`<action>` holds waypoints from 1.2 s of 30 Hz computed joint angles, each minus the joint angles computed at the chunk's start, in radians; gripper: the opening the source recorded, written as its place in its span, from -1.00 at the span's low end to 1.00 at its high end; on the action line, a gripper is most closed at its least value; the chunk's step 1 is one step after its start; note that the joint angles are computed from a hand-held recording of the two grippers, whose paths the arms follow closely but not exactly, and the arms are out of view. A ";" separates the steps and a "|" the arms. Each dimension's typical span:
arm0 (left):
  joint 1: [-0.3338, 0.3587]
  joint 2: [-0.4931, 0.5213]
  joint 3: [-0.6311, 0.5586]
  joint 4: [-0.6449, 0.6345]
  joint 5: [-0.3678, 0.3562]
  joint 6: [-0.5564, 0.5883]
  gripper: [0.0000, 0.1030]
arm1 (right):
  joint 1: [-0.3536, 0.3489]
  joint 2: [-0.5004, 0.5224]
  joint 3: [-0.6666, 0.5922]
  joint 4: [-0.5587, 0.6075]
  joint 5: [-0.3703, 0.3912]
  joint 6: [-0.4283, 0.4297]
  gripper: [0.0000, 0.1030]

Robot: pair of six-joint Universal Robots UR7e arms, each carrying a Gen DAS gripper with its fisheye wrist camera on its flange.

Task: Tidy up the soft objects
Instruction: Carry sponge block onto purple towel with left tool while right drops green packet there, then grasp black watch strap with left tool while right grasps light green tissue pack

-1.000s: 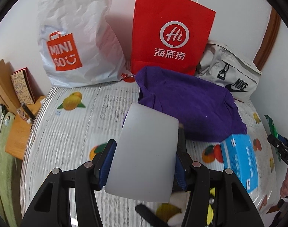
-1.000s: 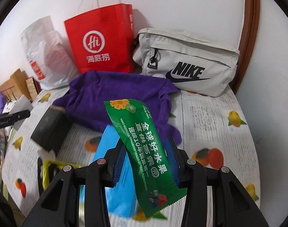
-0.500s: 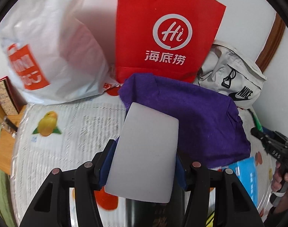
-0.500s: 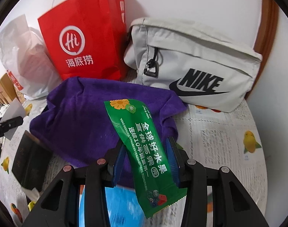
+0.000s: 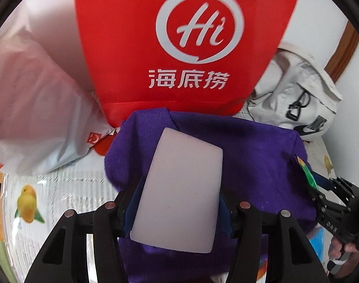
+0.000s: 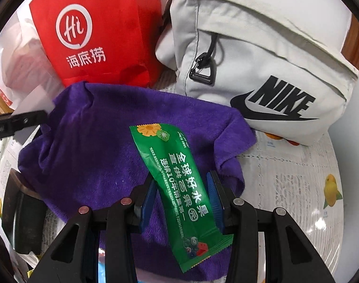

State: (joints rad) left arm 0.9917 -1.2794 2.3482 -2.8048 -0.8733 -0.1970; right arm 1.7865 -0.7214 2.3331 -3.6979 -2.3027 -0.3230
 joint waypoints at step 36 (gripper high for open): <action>-0.191 -0.353 0.182 0.228 0.024 -0.231 0.54 | 0.137 -0.140 0.201 -0.045 0.011 0.150 0.43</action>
State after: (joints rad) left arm 0.8006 -1.6322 2.5298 -2.5770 -0.8492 -0.4276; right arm 1.9235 -0.8614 2.5342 -3.7432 -2.2912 -0.1729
